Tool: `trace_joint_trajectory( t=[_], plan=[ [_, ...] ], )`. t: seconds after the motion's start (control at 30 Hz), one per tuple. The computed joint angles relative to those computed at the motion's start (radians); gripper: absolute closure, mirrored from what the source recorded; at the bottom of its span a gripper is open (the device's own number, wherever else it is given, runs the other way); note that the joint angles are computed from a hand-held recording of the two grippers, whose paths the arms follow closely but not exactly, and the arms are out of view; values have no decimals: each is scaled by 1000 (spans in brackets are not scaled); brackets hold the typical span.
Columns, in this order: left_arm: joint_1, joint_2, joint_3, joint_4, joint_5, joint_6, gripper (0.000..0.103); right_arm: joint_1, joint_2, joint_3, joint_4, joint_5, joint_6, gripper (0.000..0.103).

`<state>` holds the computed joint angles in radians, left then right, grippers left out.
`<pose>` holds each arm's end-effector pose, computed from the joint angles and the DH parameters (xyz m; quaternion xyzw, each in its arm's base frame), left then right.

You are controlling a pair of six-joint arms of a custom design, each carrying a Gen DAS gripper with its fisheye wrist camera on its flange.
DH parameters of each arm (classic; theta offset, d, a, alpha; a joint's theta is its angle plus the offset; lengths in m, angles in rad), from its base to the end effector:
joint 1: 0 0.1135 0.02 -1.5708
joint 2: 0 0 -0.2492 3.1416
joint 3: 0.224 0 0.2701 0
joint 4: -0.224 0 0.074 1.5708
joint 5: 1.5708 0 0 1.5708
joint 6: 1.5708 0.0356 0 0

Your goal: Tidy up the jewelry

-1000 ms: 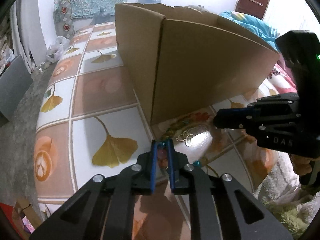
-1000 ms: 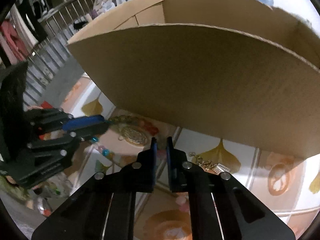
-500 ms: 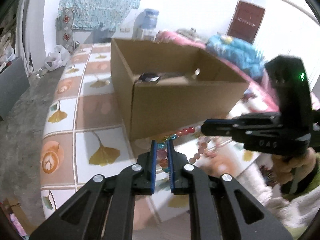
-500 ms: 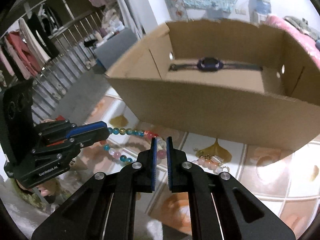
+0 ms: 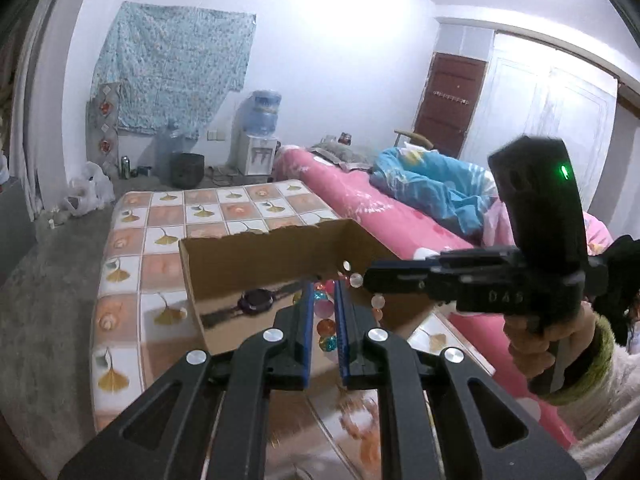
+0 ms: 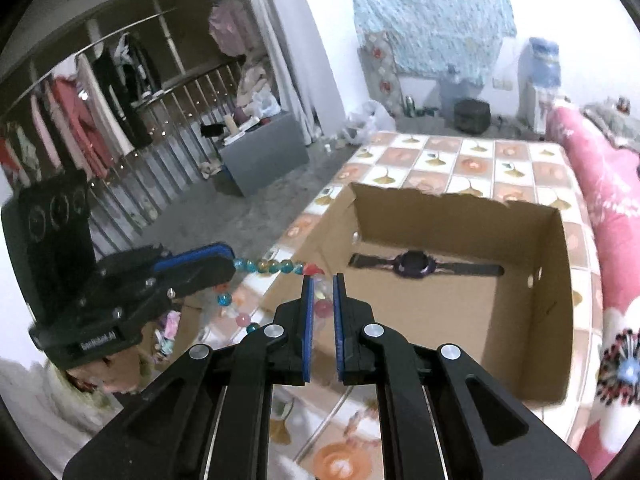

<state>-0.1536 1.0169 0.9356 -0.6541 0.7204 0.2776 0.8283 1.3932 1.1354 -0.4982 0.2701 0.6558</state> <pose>0.2247 -0.0586 0.2963 0.3227 0.8050 -0.2980 0.3989 0.2266 0.2328 0.2754 -0.0252 0.9110 0.1742 0.3729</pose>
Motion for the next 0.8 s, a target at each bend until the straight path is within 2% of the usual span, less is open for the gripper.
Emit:
trace_joint_trajectory(
  t=[0.1, 0.23, 0.33, 0.4, 0.43, 0.5, 0.57, 0.73, 0.8],
  plan=[
    [-63, 146, 62, 42, -99, -19, 93, -138, 76, 52, -11, -169, -24, 96],
    [-111, 310, 120, 52, -194, -17, 93, -220, 211, 122, -40, -312, -28, 96],
    [-135, 376, 132, 54, -256, 1, 93, -229, 328, 202, -87, -335, -53, 95],
    [-134, 385, 120, 68, -264, 3, 92, -238, 381, 227, -82, -365, -50, 92],
    [-130, 385, 115, 70, -260, 6, 91, -238, 386, 226, -78, -370, -48, 92],
    [-122, 373, 103, 80, -268, 3, 82, -232, 381, 217, -69, -351, -49, 91],
    [-105, 355, 90, 91, -265, 0, 78, -228, 353, 199, -63, -338, -52, 90],
    [-43, 273, 42, 102, -232, -9, 62, -207, 193, 83, -47, -240, -46, 82],
    [-7, 221, 7, 111, -201, -9, 57, -189, 82, 3, -37, -180, -30, 79]
  ],
)
